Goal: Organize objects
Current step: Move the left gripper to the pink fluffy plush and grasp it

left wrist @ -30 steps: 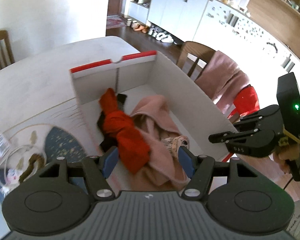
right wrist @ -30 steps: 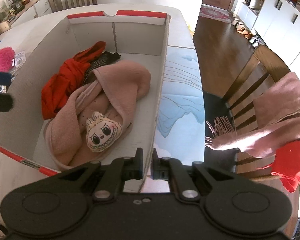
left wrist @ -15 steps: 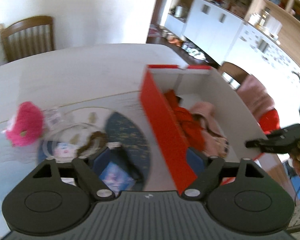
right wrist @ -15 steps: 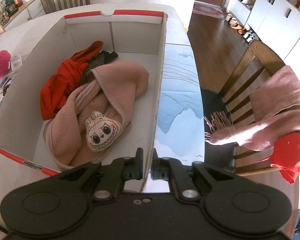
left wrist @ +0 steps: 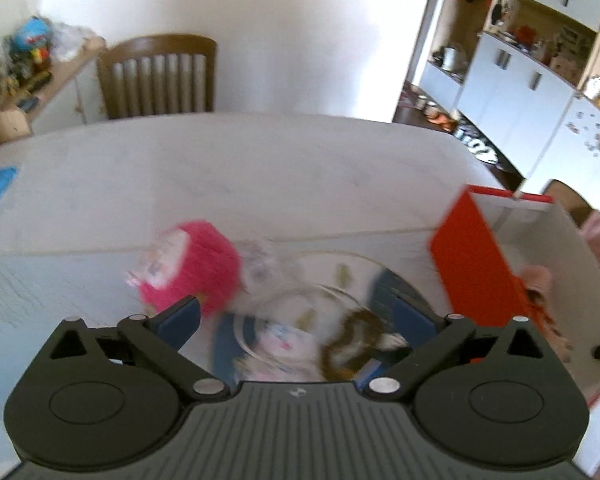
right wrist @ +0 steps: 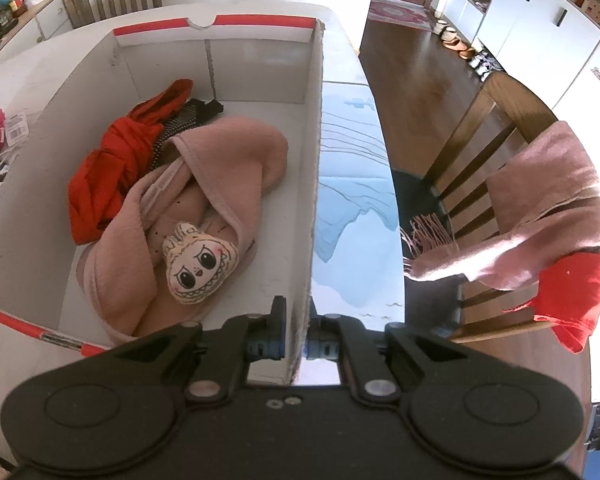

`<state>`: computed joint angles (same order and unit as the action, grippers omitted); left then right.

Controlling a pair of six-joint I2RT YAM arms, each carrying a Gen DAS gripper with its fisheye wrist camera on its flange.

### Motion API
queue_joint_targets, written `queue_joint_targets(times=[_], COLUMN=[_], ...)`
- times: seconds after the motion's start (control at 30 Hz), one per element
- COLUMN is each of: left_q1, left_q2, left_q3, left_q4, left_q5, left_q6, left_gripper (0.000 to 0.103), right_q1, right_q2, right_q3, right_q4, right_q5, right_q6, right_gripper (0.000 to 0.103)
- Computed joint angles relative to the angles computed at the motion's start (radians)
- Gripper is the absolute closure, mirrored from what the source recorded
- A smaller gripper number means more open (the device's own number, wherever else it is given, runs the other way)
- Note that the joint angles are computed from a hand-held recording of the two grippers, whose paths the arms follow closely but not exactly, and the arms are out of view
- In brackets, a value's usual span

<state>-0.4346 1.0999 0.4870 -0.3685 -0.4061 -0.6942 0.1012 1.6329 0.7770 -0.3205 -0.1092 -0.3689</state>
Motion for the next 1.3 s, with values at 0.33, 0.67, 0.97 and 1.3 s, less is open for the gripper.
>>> queue_joint_targets(times=[0.33,0.67,0.97,1.3], left_q1=[0.264,0.455,0.54,0.578], left_q2=[0.125,0.339,0.481,0.423], left_q3=[-0.018,-0.026,-0.009,-0.073], left_q4=[0.181,0.389,0.463,0.511], left_q5=[0.13,0.249,0.277,0.315], left_q6=[0.263,0.359,0.395,0.359], left_gripper=[0.0,0.0,0.0,0.016], right_q1=[0.024,0.051,0.056,0.057], right_q2=[0.005,0.03,0.056,0.062], right_q3=[0.001,0.016,0.03,0.033], right_q4=[-0.001,-0.007,-0.01,-0.009], right_q5=[0.043,0.083,0.098,0.099], right_q6=[0.031,0.056,0.062,0.063], right_gripper=[0.096,0.096,0.096,0.096])
